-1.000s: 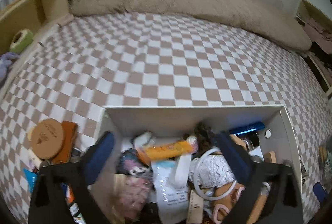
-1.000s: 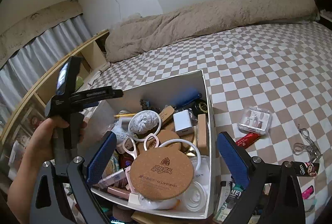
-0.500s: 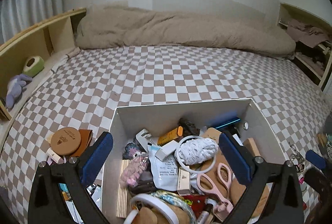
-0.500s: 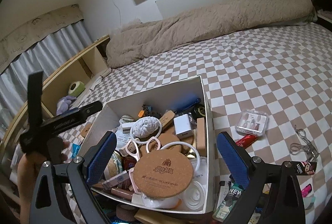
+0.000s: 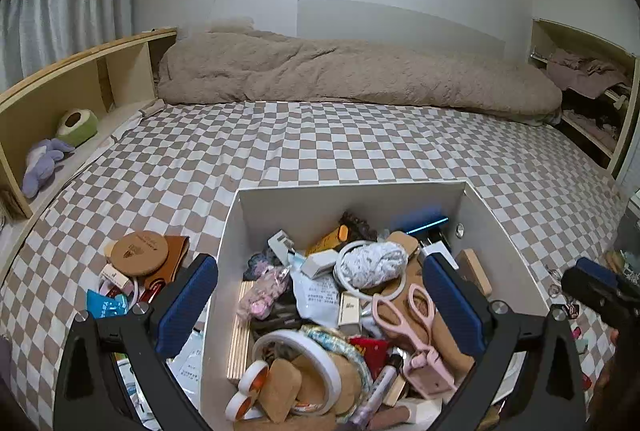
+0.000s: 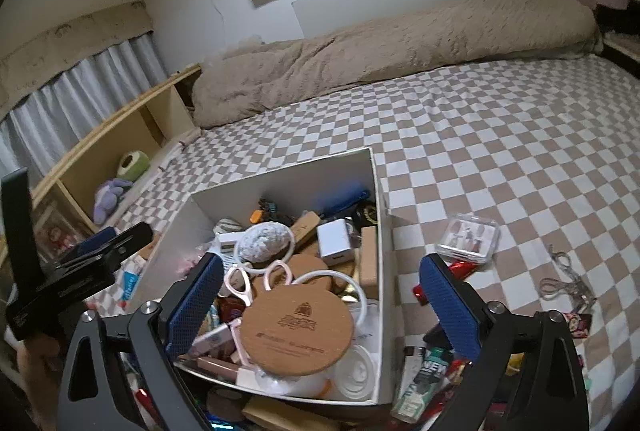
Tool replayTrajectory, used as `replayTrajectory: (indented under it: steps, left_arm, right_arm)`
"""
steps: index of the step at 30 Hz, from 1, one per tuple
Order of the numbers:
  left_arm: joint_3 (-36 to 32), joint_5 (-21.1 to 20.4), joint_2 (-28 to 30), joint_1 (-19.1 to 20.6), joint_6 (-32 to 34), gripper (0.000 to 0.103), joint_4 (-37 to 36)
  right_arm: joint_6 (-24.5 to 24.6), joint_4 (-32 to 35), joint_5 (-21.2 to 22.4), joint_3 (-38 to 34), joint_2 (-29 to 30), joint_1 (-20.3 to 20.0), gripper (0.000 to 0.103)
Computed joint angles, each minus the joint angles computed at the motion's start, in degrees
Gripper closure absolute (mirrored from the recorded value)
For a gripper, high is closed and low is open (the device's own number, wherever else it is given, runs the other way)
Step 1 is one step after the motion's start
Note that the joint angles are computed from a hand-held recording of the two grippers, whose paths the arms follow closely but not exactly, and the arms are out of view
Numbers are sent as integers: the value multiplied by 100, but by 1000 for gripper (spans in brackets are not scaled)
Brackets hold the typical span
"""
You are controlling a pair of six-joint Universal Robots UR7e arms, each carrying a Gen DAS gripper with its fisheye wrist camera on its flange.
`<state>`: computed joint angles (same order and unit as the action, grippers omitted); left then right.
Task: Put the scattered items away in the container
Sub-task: 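Lift both open tools out of the container and move toward the pile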
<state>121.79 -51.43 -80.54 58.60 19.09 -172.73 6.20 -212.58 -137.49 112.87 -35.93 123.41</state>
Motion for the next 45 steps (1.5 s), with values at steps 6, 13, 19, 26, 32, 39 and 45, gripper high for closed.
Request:
replayTrajectory:
  steps: [6,13,19,26,32,39,45]
  left_arm:
    - [104,-140,-149,108,59,0,36]
    - [227,-247,-304,242,186,0,6]
    - [255,-412,-381,317,157,0,55]
    - [293,-422,-391,341,135,0,87]
    - [327,-426,-431,329,109,0,95]
    - [455,-378,-567,232,63,0,52]
    - [733,-410,-922,141,-112,0,36]
  right_arm:
    - [-167,6,-334,-81,91,78,0]
    - [-307,76,-502,-154,226,127,0]
    - [-295,124,-501,-190,273,147,0]
    - [-134,317,-430,-181,295,109,0]
    - [-85,289,-476,-183,320,156,0]
    - [59,116,-577,-121,312,314,0]
    - [396,-26,-582,105,282,442,0]
